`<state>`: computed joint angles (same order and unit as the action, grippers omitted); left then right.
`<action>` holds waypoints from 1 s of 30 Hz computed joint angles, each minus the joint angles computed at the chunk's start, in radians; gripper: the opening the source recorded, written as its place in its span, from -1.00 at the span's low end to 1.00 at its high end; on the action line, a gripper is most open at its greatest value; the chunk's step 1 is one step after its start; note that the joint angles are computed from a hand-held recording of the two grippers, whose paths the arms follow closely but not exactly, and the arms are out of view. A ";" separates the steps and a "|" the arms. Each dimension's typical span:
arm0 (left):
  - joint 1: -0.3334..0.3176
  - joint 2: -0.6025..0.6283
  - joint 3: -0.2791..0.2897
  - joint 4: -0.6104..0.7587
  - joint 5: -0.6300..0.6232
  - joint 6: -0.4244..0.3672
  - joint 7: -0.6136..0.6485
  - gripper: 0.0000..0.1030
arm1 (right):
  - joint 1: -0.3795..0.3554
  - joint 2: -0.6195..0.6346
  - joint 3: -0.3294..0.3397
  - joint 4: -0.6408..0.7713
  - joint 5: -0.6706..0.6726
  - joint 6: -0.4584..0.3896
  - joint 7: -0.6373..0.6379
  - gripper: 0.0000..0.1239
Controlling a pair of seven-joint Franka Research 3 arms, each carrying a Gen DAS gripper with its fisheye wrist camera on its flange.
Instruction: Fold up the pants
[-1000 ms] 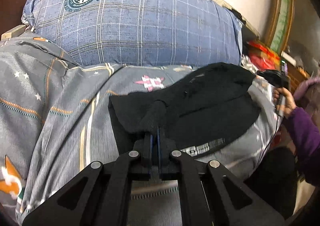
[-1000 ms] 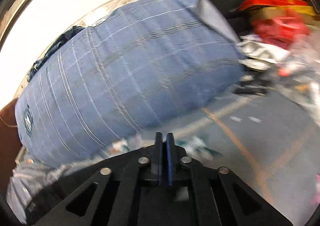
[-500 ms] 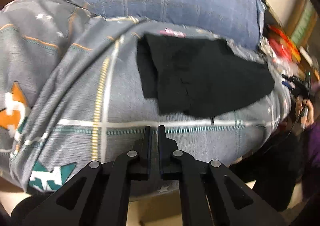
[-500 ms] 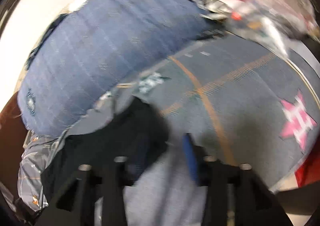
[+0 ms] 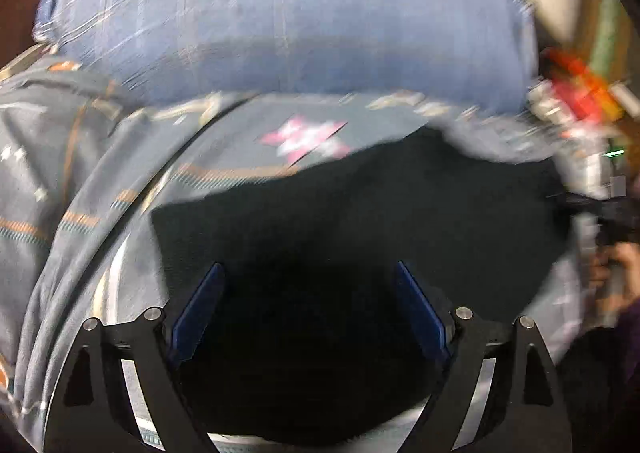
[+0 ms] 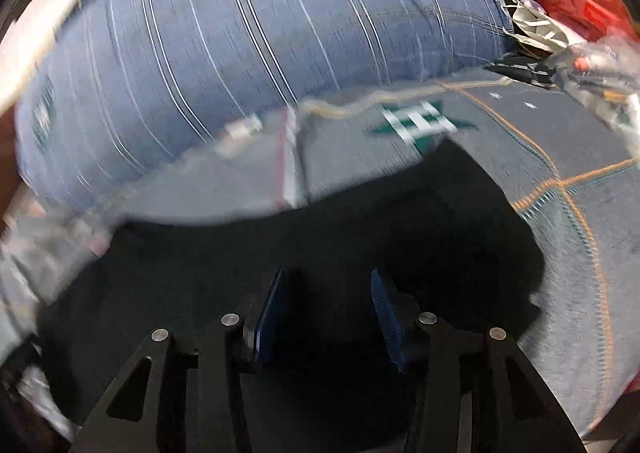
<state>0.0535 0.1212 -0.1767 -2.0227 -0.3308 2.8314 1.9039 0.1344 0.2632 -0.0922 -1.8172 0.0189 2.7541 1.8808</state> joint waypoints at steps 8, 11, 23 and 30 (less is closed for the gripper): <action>0.070 0.105 0.016 0.125 0.052 -0.083 -0.191 0.77 | 0.029 -0.037 -0.070 -0.080 -0.235 0.061 0.119 -0.40; 0.051 0.072 0.013 0.065 0.107 0.012 -0.195 0.76 | 0.058 -0.056 -0.095 -0.089 -0.319 0.088 0.227 -0.31; -0.023 0.111 0.091 0.107 0.256 0.000 -0.348 0.77 | 0.055 0.045 0.075 0.056 0.004 0.140 -0.132 -0.31; 0.046 0.123 0.025 0.122 0.238 -0.041 -0.361 0.88 | 0.182 0.184 -0.021 0.249 -0.090 -0.041 -0.054 -0.28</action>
<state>0.0998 0.2442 -0.1516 -1.9012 -0.0924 2.7904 1.5429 0.3159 0.4476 -0.1131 -1.5685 -0.0715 2.7130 1.8272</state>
